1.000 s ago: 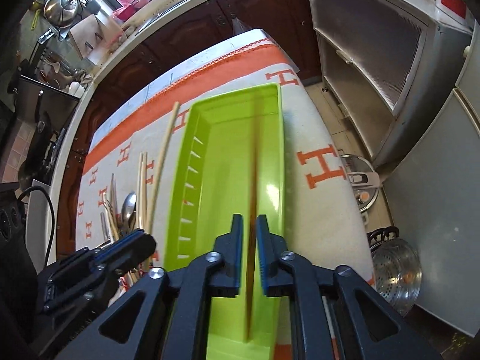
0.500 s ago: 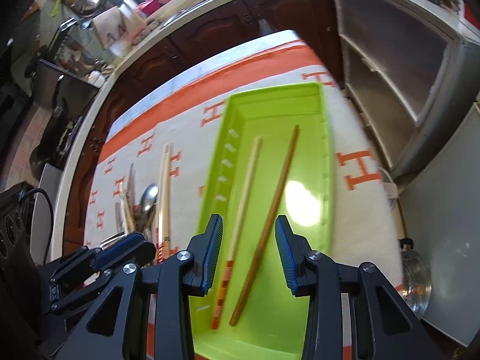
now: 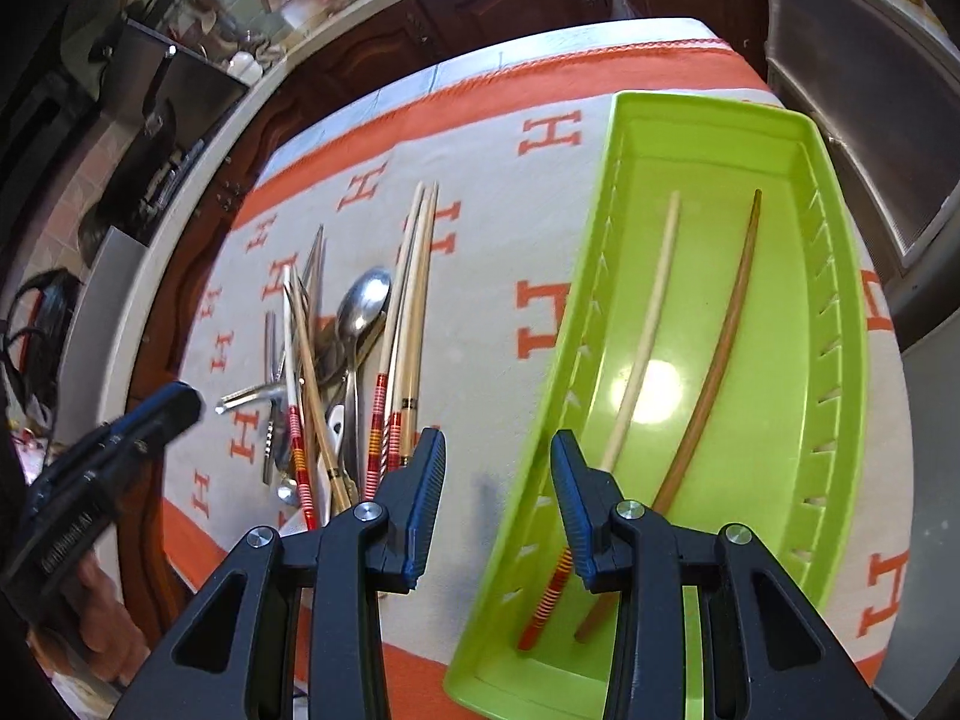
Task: Organize utensils
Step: 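Move both open tools back over the utensil pile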
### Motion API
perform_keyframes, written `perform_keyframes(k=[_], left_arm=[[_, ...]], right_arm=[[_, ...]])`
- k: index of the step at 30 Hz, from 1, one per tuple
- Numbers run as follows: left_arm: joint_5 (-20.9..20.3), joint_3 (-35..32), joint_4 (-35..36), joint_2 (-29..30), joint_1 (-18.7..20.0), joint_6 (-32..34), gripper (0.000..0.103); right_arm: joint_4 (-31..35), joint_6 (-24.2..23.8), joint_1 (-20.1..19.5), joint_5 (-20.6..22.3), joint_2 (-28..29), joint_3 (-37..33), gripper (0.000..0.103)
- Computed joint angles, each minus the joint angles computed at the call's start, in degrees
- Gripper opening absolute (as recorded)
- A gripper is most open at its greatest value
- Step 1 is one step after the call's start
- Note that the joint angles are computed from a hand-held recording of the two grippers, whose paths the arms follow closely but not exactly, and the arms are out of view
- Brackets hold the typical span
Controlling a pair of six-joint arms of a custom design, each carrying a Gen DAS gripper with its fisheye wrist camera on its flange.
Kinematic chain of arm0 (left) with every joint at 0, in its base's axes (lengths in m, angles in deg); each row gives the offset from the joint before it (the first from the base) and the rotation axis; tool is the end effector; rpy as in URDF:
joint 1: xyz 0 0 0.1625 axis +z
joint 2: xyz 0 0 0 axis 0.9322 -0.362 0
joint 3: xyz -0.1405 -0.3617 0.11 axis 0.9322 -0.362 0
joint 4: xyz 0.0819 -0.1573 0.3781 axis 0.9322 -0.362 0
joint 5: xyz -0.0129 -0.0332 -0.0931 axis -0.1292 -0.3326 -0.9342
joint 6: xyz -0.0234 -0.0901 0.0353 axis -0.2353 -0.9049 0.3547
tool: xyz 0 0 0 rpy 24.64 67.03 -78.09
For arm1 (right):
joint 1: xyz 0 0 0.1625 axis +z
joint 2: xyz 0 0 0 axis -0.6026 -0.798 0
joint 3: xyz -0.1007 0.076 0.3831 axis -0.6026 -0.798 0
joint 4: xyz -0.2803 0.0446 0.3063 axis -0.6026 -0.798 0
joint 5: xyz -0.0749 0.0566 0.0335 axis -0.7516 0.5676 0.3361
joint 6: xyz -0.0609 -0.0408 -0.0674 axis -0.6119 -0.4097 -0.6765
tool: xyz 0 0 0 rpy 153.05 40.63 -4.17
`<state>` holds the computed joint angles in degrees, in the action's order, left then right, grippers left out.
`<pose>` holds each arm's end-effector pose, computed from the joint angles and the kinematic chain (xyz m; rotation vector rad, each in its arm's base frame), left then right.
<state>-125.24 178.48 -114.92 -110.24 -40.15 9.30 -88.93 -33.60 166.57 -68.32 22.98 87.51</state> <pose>-0.0971 -0.2898 0.4211 0.0671 2.3451 -0.7569 0.4285 -0.3744 0.0299 0.4425 -2.7127 0.2592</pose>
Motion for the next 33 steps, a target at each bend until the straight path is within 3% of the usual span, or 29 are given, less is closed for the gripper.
perform_keyframes(k=[12,27,33], left_arm=[[0.6,-3.1,10.33,-3.62,-1.66,-7.93,0.014],[0.0,-6.88,22.52,-6.58,-4.88,-15.28,0.014],[0.17,-6.75,21.7,-7.58,-1.38,-13.34,0.014]], right_arm=[[5.25,-0.36,3.62,-2.14,4.22,-4.49,0.039],[7.0,0.56,6.59,-3.74,1.98,-6.02,0.039],[7.12,-0.06,7.44,-2.87,3.58,-7.89,0.039]])
